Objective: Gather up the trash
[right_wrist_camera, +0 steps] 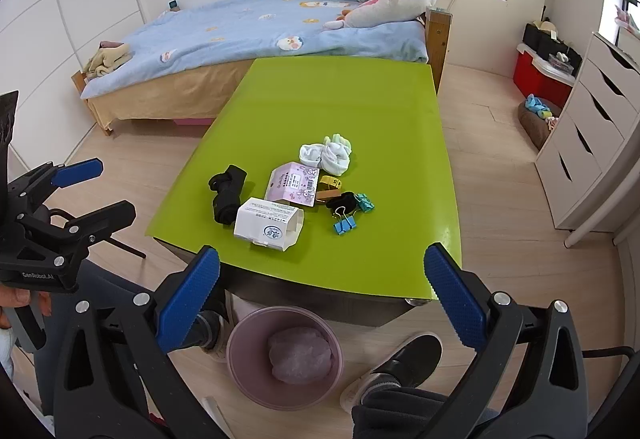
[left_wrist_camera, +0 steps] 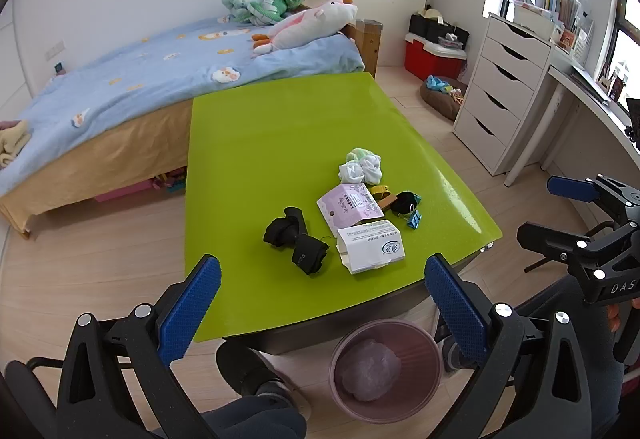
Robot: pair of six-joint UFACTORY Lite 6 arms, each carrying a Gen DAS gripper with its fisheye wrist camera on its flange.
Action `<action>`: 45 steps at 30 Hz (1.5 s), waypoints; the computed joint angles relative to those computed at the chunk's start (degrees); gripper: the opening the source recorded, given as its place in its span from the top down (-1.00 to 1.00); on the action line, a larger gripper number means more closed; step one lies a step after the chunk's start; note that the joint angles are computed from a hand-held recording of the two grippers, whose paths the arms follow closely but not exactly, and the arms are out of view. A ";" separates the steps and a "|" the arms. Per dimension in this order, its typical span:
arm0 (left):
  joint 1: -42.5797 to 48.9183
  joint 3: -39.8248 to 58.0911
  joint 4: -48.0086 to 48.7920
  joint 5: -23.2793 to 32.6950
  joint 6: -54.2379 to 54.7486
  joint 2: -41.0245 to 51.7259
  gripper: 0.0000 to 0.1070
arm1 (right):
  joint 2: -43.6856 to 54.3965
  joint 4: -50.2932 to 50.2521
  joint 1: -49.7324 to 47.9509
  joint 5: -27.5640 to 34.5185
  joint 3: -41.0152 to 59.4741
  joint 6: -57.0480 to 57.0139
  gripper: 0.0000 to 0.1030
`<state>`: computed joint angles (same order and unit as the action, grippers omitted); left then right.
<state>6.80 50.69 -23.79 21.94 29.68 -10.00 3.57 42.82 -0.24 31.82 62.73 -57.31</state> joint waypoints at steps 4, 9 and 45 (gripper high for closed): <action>-0.03 -0.09 -0.15 -0.10 0.33 -0.01 -0.83 | 2.53 -1.76 0.67 -0.55 1.67 1.70 -0.94; -1.30 0.22 0.67 -1.26 -1.29 1.62 -0.83 | 9.10 -4.82 1.94 -0.84 6.52 4.28 -0.94; -0.35 1.56 -2.44 0.84 -0.17 5.74 -0.83 | 57.03 -24.51 7.63 10.14 54.81 15.64 0.44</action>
<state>6.45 52.25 -26.23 22.78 29.51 -4.26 60.60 18.31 7.39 41.96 117.55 -41.67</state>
